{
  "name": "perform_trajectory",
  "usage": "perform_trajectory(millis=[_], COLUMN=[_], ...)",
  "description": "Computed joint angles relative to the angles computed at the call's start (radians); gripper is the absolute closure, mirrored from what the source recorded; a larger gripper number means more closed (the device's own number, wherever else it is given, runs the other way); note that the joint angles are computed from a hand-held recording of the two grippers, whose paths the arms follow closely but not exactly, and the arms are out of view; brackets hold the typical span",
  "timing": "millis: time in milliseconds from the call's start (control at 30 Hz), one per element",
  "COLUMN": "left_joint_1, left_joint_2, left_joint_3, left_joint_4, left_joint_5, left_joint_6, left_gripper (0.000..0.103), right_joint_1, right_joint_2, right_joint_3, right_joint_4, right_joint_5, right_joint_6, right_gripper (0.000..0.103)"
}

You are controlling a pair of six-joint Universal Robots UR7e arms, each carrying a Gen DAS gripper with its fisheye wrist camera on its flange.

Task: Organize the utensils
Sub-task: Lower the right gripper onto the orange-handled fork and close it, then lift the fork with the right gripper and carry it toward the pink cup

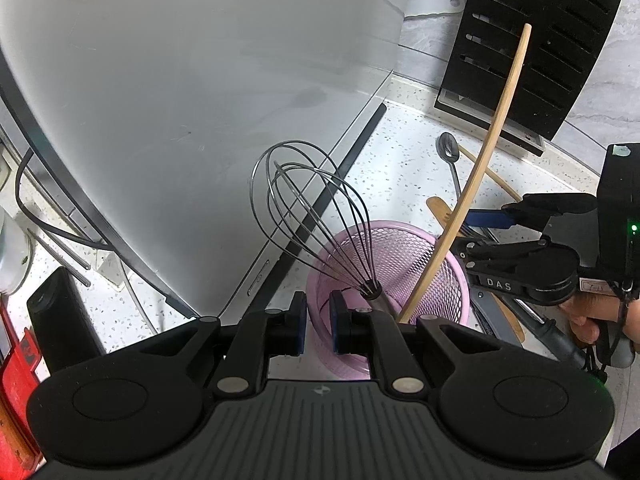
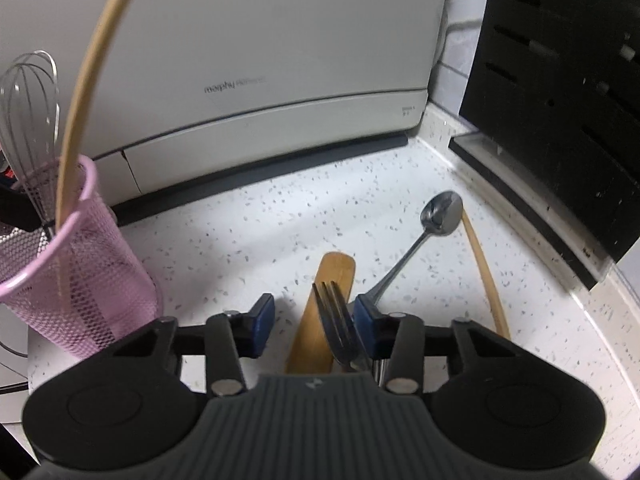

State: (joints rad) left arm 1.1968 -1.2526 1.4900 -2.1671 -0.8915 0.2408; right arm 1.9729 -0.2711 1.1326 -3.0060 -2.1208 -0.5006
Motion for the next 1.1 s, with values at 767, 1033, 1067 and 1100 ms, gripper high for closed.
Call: perform_trajectory(millis=[767, 1033, 1067, 1100], left_joint_1=[0.000, 0.000, 0.000, 0.000], left_joint_2=[0.000, 0.000, 0.001, 0.000], left_joint_3=[-0.001, -0.002, -0.002, -0.002], left_joint_4=[0.002, 0.002, 0.002, 0.002], left_joint_5=[0.000, 0.000, 0.000, -0.001], left_joint_6=[-0.002, -0.001, -0.001, -0.002], left_gripper=[0.090, 0.090, 0.090, 0.090], right_joint_1=[-0.009, -0.008, -0.008, -0.008], right_joint_2=[-0.105, -0.175, -0.182, -0.188], right_joint_3=[0.110, 0.204, 0.214, 0.224], right_joint_4=[-0.079, -0.196, -0.214, -0.234], right_joint_5=[0.059, 0.097, 0.101, 0.101], right_joint_6=[0.077, 0.130, 0.136, 0.142], right_gripper=[0.103, 0.103, 0.103, 0.103])
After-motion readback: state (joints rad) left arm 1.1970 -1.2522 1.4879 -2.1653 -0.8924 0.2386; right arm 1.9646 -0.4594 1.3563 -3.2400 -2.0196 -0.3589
